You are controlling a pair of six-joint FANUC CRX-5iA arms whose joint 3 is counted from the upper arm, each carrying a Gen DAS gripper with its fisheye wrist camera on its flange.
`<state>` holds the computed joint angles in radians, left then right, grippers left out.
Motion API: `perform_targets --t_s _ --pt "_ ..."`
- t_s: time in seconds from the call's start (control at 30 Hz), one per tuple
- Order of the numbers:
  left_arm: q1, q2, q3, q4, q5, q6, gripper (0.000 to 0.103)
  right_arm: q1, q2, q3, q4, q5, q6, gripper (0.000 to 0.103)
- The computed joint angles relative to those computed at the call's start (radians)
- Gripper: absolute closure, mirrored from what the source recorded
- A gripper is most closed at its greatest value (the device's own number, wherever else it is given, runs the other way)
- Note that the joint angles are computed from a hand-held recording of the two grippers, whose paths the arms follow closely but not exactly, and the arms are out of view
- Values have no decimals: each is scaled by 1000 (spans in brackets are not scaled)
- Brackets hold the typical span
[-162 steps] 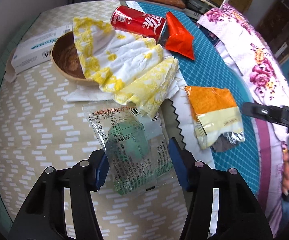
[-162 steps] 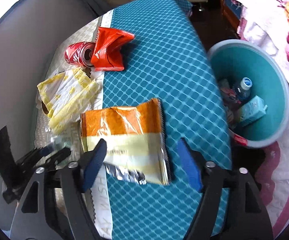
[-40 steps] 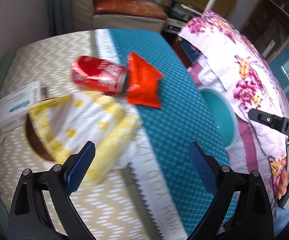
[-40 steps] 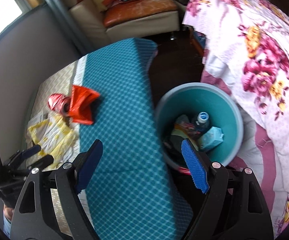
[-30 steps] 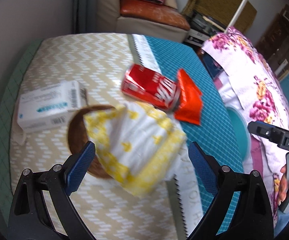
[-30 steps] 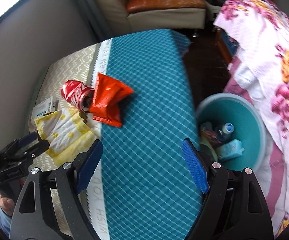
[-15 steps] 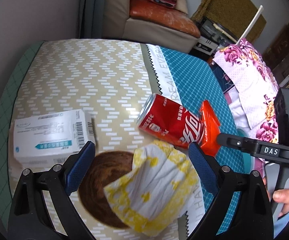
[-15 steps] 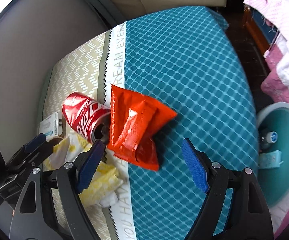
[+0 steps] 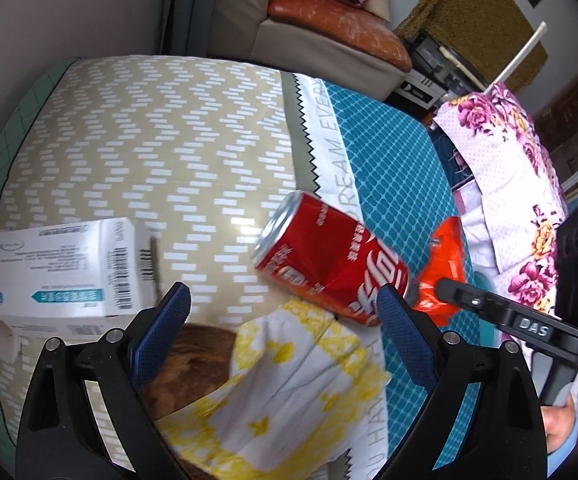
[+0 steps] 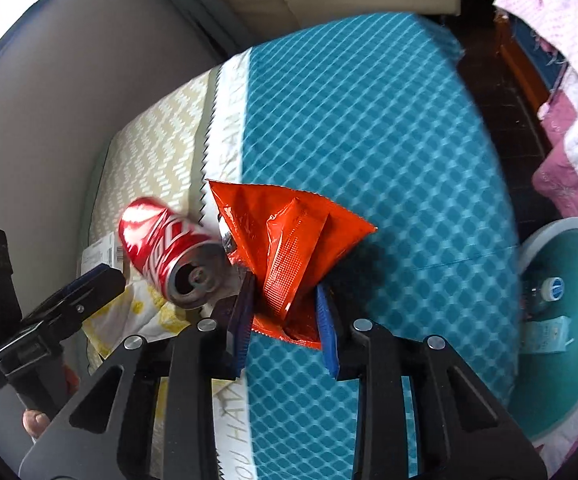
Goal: Collect trash
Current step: 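Grasp the red chip bag with the right tool while the left tool grasps the red Coca-Cola can, then carry the can and chip bag over the teal bin and open both tools to drop them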
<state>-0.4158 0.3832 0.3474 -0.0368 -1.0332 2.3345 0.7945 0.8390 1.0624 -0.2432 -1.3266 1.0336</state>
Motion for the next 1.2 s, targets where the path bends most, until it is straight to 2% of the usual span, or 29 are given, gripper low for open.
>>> perform_targets --t_s 0.13,0.27,0.4,0.57,0.63,0.67,0.8,0.87,0.93,1.0,1.1,1.2 --pt "-23 67 103 -54 -75 25 8 -13 -68 -104 22 55 -1 76" --pt "-31 90 135 -82 -67 59 6 -31 -115 -168 34 87 5 76" --pt "-23 112 158 -65 -56 60 6 -47 -140 -194 30 104 14 76" --pt "-25 180 228 -50 -99 66 6 -50 -174 -243 48 138 19 75" --pt "-31 192 232 -50 -94 74 13 -51 -176 -252 62 144 21 75" --pt "-40 197 243 -66 -95 79 13 -53 -176 -254 65 144 22 75" --pt "-59 231 288 -34 -90 -17 20 -63 -167 -247 62 135 25 75" --pt "-72 249 312 -10 -78 -115 20 -71 -173 -258 52 144 22 75" --pt "-87 279 359 12 -101 -201 20 -76 -185 -277 52 157 19 75" --pt "-110 297 404 -10 -122 -231 20 -78 -200 -302 55 169 14 75" --pt "-120 306 419 27 -117 -270 20 -83 -239 -359 54 187 5 75" --pt "-141 322 473 -15 -167 -245 14 -88 -282 -420 40 192 6 75"
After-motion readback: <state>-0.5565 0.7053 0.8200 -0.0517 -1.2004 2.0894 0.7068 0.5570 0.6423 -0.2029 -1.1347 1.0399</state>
